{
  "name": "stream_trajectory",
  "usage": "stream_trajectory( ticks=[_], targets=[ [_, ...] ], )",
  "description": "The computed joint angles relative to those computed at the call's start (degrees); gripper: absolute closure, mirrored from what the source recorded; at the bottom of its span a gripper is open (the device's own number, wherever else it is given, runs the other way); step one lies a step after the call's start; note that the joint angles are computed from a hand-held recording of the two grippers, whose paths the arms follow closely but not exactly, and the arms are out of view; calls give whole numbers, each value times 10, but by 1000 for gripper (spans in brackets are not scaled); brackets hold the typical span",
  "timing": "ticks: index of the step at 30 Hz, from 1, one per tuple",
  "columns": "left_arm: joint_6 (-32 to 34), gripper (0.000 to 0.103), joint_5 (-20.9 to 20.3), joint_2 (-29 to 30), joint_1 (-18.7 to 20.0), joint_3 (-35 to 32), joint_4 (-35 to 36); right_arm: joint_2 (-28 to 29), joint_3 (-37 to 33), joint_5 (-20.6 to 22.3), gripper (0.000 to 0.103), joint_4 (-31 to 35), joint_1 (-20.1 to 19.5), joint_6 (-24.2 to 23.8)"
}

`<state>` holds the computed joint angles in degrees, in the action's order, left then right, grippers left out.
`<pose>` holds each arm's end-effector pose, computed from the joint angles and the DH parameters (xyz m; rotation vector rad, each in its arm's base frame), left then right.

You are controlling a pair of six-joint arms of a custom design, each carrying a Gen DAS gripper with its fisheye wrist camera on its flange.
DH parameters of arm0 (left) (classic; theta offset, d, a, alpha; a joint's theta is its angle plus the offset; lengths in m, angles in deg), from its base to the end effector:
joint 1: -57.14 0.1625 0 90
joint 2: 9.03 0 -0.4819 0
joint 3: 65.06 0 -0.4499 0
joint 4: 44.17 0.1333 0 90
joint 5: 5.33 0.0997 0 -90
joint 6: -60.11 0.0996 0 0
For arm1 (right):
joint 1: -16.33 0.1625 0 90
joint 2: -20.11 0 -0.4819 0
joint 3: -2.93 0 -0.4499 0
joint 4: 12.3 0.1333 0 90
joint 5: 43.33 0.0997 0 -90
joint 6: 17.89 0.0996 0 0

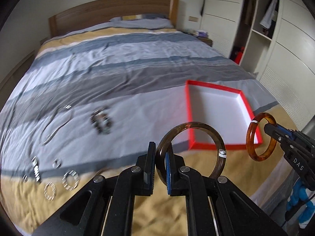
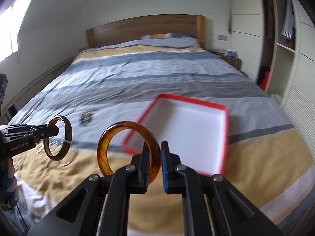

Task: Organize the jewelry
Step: 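Carry both bangles into the red box and open both tools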

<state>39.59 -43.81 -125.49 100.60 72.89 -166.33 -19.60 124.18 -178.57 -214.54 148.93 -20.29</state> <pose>-0.0821 -0.3689 0.3867 0.4283 2.3266 -0.8139 0.4241 -0.3687 0.0160 0.6664 -2.3280 0.9647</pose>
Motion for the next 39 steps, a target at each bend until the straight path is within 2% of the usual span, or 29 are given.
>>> stream_trajectory(
  ticks=[4, 7, 10, 16, 22, 25, 27, 29, 36, 39],
  targets=[
    [76, 94, -39, 127, 38, -13, -148, -7, -1, 0, 93, -18, -47, -31],
    [97, 94, -66, 195, 59, -26, -203, -5, -3, 3, 93, -20, -70, -55],
    [110, 94, -81, 246, 84, -37, -237, 1, -4, 3, 93, -18, -88, -79],
    [120, 94, -61, 317, 113, -46, -258, 12, -3, -4, 93, -4, -113, -110],
    [113, 94, -51, 326, 119, -37, -252, 13, -1, -2, 93, 32, -121, -135],
    [82, 92, -46, 318, 120, -35, -238, 9, -1, 7, 92, 48, -123, -132],
    [40, 92, -15, 315, 110, -27, -215, 6, 2, 16, 92, 51, -125, -135],
    [13, 92, -2, 309, 106, -21, -205, 7, 2, 21, 92, 54, -125, -143],
    [-142, 91, 4, 277, 92, -17, -99, 3, 0, 44, 92, 68, -131, -171],
    [-178, 90, 1, 276, 93, -23, -69, 0, -1, 54, 92, 76, -134, -181]
  ],
)
